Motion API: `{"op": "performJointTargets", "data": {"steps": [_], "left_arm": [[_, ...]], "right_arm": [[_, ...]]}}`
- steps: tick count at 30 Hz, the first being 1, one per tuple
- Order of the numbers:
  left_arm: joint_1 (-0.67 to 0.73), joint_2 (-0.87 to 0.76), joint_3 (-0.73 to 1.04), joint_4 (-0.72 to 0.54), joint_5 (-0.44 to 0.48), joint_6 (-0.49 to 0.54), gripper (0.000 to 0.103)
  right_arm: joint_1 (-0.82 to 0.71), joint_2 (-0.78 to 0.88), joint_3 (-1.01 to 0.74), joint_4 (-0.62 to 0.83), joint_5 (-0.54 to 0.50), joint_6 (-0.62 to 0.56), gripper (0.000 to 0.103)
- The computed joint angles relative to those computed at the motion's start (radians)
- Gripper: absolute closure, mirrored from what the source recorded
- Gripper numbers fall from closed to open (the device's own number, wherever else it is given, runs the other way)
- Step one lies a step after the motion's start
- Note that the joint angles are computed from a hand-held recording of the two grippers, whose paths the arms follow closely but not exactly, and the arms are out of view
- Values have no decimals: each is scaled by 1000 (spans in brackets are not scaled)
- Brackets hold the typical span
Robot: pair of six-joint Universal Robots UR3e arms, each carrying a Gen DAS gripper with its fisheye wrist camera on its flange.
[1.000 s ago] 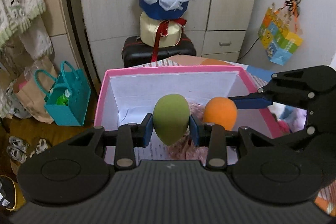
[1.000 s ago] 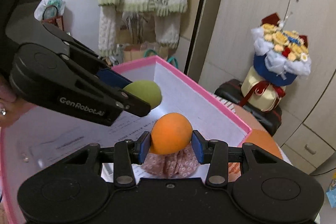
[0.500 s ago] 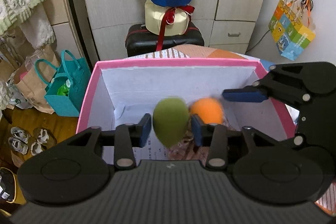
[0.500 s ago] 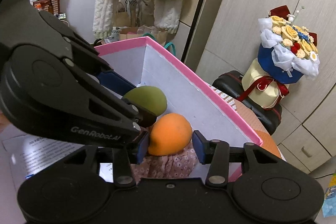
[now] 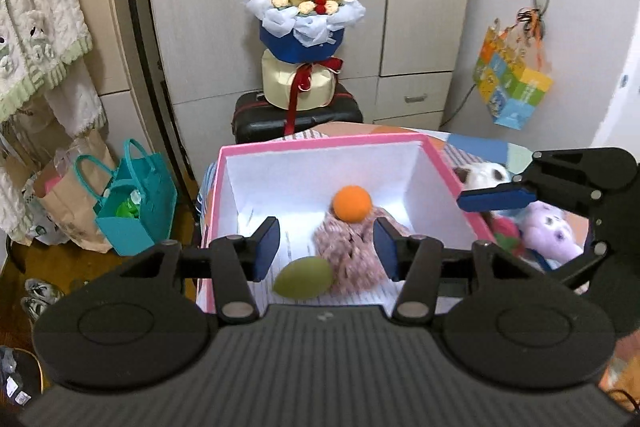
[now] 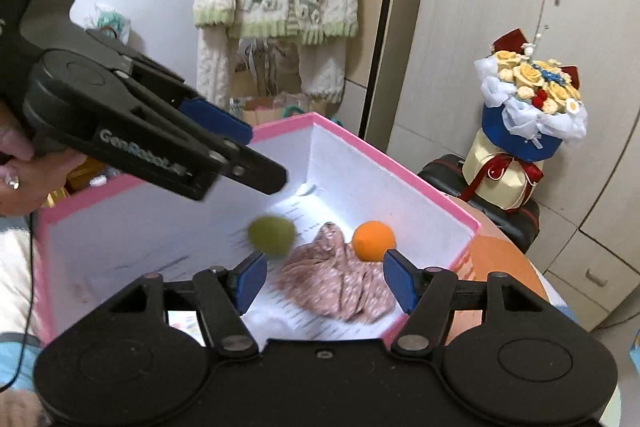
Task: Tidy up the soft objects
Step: 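Open both tools to drop the sponge and ball into the box, then move both tools back toward the purple plush toy on the table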
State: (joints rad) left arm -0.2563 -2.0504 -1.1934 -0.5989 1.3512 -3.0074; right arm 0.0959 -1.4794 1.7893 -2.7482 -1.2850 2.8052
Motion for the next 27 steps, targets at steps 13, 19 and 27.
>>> {"op": "performJointTargets", "data": {"steps": [13, 19, 27], "left_arm": [[32, 462, -406, -74, -80, 63, 48], [19, 628, -512, -108, -87, 83, 44], [-36, 808, -637, -168, -75, 150, 38]], "right_arm": [[-29, -453, 219, 196, 5, 90, 25], [-19, -616, 243, 325, -29, 108, 21], [-119, -895, 287, 561, 54, 67, 15]]}}
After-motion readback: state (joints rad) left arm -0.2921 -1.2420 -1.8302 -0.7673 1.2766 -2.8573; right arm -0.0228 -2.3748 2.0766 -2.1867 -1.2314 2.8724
